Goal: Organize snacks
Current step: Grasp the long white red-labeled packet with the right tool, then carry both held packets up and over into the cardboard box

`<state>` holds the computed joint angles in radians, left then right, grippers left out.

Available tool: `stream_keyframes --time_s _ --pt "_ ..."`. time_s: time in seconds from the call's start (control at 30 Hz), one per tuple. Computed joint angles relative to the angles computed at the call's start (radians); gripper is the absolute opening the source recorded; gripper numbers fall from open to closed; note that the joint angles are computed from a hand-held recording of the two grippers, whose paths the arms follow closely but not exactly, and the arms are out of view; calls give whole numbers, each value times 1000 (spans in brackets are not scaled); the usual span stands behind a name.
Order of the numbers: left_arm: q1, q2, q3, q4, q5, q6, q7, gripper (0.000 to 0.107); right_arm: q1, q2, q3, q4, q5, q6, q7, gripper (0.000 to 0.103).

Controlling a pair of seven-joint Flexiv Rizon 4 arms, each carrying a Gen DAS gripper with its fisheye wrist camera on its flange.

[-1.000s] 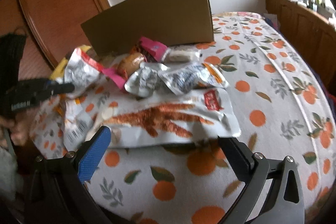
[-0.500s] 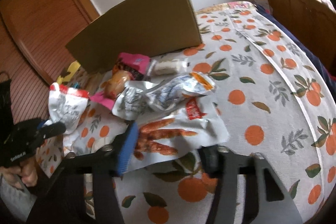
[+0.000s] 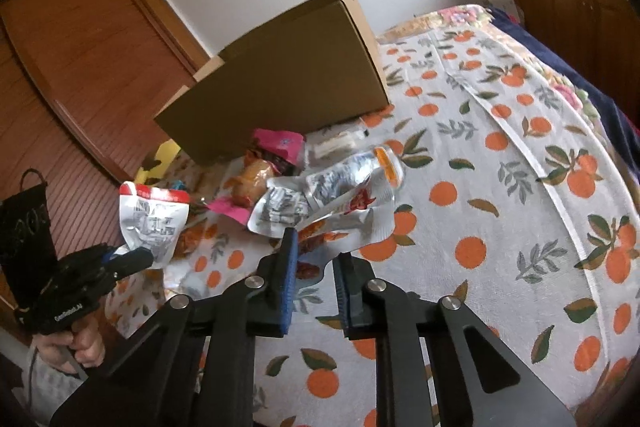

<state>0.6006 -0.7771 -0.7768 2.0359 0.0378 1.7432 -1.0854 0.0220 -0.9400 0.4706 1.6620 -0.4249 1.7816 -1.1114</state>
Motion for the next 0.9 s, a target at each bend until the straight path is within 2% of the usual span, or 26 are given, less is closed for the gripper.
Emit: stream_keyframes --time_s 0.07,0.27,0.5,0.9 --pt "2 9 -4 8 4 14 -6 15 1 6 -3 6 -2 12 -6 13" --pt "14 34 -18 21 31 49 -41 15 52 49 -79 32 -2 64 -2 11" --pt "20 50 -33 8 61 59 -73 15 79 82 -124 32 -27 66 -12 8" --pt "13 50 -33 -32 72 62 -93 15 102 113 -145 1 -56 20 -101 6"
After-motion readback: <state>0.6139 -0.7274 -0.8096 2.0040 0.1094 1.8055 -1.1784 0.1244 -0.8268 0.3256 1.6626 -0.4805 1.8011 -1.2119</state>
